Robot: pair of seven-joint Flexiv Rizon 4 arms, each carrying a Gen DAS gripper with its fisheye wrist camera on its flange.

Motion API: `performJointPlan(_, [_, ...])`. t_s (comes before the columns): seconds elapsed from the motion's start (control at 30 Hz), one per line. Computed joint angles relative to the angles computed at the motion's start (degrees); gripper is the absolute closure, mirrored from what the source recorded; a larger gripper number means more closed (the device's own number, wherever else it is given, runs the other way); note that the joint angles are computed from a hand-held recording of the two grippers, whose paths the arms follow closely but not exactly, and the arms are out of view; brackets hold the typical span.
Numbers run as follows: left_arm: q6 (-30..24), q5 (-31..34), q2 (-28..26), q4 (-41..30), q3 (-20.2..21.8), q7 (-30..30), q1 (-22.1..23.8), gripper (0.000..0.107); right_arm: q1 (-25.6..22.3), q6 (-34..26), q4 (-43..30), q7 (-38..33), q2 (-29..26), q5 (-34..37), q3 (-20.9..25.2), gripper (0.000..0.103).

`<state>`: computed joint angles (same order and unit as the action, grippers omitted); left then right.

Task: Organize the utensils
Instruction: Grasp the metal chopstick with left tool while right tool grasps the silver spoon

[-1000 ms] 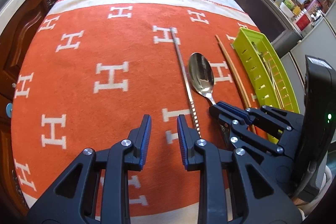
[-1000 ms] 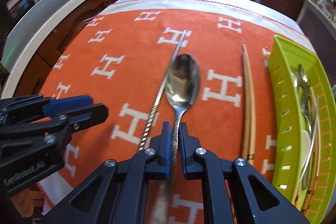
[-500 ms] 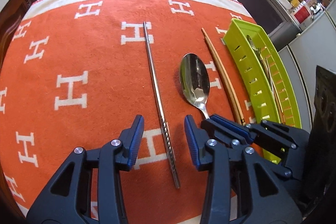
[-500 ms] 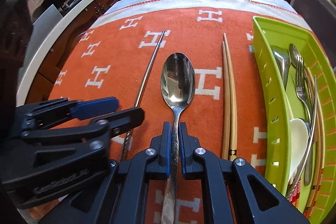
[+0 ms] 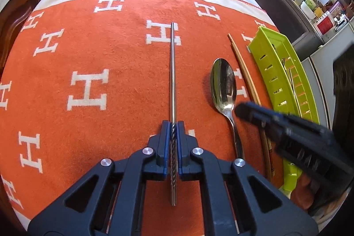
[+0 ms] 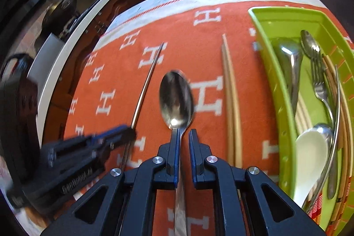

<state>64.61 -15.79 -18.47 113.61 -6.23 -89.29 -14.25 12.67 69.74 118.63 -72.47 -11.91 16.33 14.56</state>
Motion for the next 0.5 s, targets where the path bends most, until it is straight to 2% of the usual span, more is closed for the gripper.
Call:
performJointPlan(0.17, [-0.18, -1.58, 0.84, 1.09, -0.35, 0.91, 0.7, 0.103, 2.25, 1.46, -0.85, 5.14, -2.01, -7.92, -2.89, 0.079])
performJointPlan(0.27, [0.25, -2.24, 0.94, 1.51, -0.41, 1.26, 1.02, 0.103, 3.29, 1.82, -0.88, 7.83, -3.43, -13.07, -4.08, 0.078])
performJointPlan(0.37, [0.68, -3.22, 0.92, 1.85, -0.73, 2.14, 1.3, 0.103, 4.68, 5.57, 0.56, 10.49, -4.3, -18.72, -5.38, 0.078])
performJointPlan(0.4, [0.85, -3.37, 1.06, 2.06, -0.7, 2.25, 1.33, 0.103, 4.51, 6.01, 0.75, 10.61, -4.46, -19.31, -5.01, 0.082])
performJointPlan(0.43, [1.06, -3.41, 1.11, 2.16, -0.63, 2.14, 1.26, 0.103, 4.56, 6.67, 1.08, 10.78, -4.58, -20.27, -4.97, 0.091])
performJointPlan(0.5, [1.82, -2.86, 1.43, 2.53, -0.14, 1.28, 0.91, 0.103, 3.64, 9.02, 1.69, 10.36, -4.58, -19.53, -3.73, 0.097])
